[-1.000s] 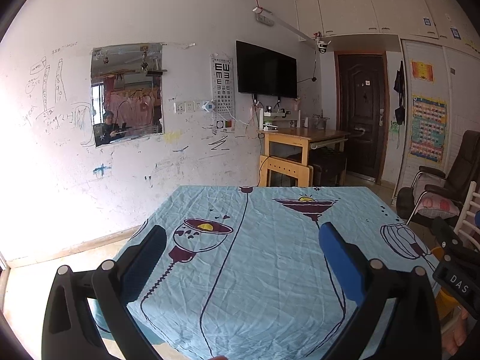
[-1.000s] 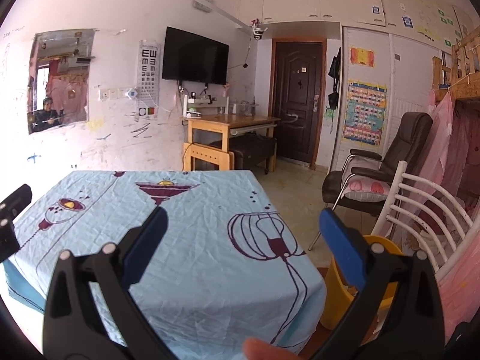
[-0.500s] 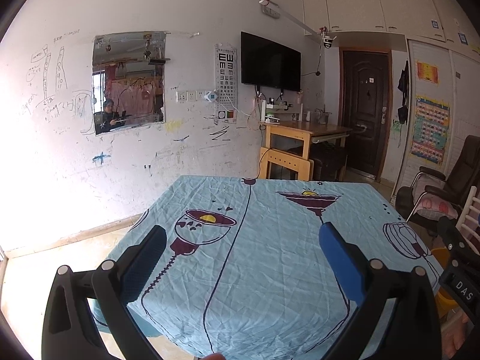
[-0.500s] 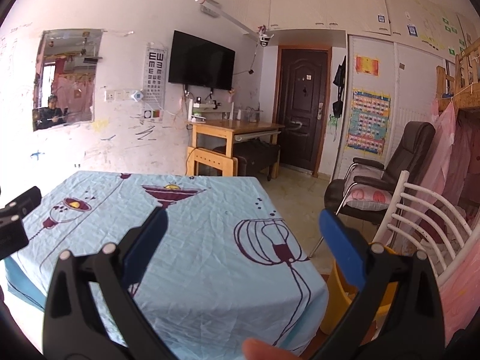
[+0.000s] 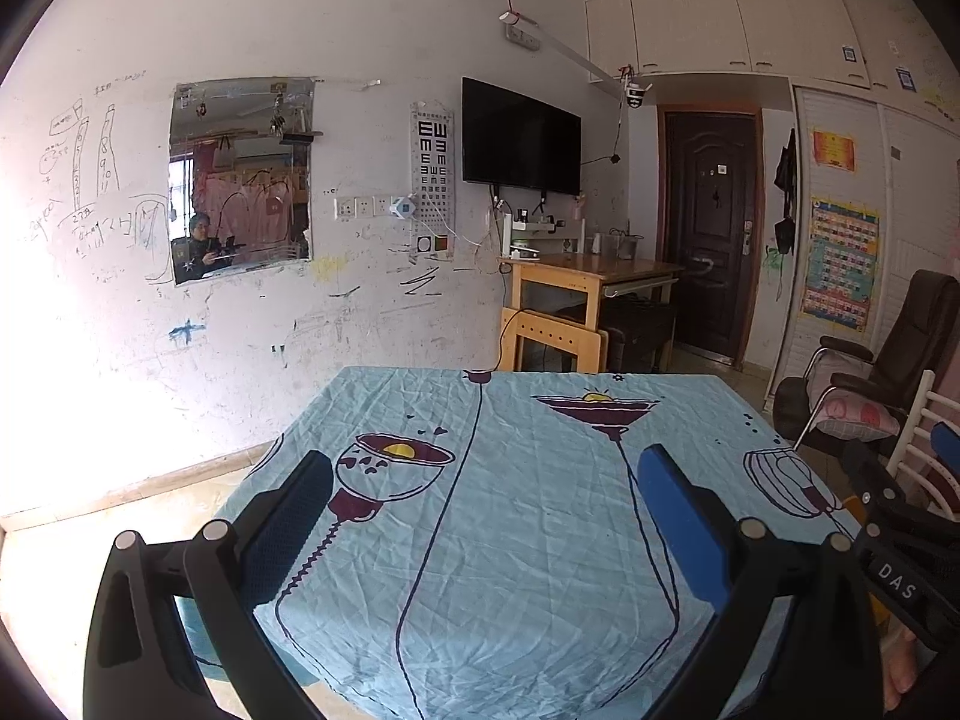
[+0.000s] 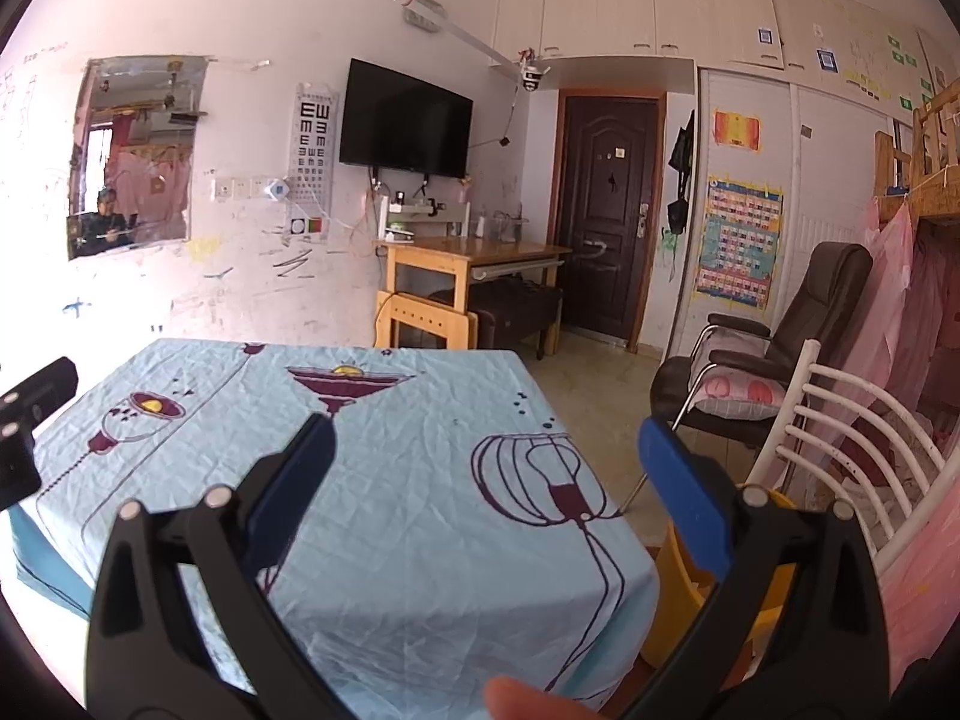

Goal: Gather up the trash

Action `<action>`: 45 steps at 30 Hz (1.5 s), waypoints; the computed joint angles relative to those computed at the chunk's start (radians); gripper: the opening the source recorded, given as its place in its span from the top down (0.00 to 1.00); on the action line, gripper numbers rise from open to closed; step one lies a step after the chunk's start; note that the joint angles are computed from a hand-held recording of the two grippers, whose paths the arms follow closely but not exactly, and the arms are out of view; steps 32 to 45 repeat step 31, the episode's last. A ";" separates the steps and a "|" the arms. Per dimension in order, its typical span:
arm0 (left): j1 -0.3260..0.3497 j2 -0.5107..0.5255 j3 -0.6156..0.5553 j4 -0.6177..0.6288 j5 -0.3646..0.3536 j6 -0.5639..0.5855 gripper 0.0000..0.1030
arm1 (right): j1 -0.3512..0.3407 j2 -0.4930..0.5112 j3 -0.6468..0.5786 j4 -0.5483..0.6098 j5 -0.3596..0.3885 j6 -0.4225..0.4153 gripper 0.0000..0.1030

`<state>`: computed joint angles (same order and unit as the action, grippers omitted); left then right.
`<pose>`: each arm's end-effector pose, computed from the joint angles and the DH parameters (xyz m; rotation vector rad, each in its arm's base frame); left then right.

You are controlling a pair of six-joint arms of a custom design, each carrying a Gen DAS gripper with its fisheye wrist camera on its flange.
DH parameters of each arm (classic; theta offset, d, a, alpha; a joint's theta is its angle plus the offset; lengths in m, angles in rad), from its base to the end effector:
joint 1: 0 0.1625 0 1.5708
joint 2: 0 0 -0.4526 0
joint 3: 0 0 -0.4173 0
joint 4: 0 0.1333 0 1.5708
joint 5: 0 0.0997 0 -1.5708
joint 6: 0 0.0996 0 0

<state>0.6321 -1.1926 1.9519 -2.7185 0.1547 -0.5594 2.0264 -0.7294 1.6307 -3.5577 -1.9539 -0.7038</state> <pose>-0.3119 -0.5156 0.3478 -0.0583 1.6103 -1.4753 0.4051 -0.6084 0.1820 1.0435 -2.0890 1.3327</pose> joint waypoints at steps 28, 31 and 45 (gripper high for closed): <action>-0.004 -0.019 0.009 0.171 0.017 -0.141 0.06 | -0.001 0.002 0.002 -0.006 -0.002 -0.011 0.06; -0.005 -0.017 0.007 0.168 0.017 -0.135 0.06 | 0.000 0.005 -0.001 -0.004 -0.006 -0.009 0.06; -0.005 -0.017 0.007 0.168 0.017 -0.135 0.06 | 0.000 0.005 -0.001 -0.004 -0.006 -0.009 0.06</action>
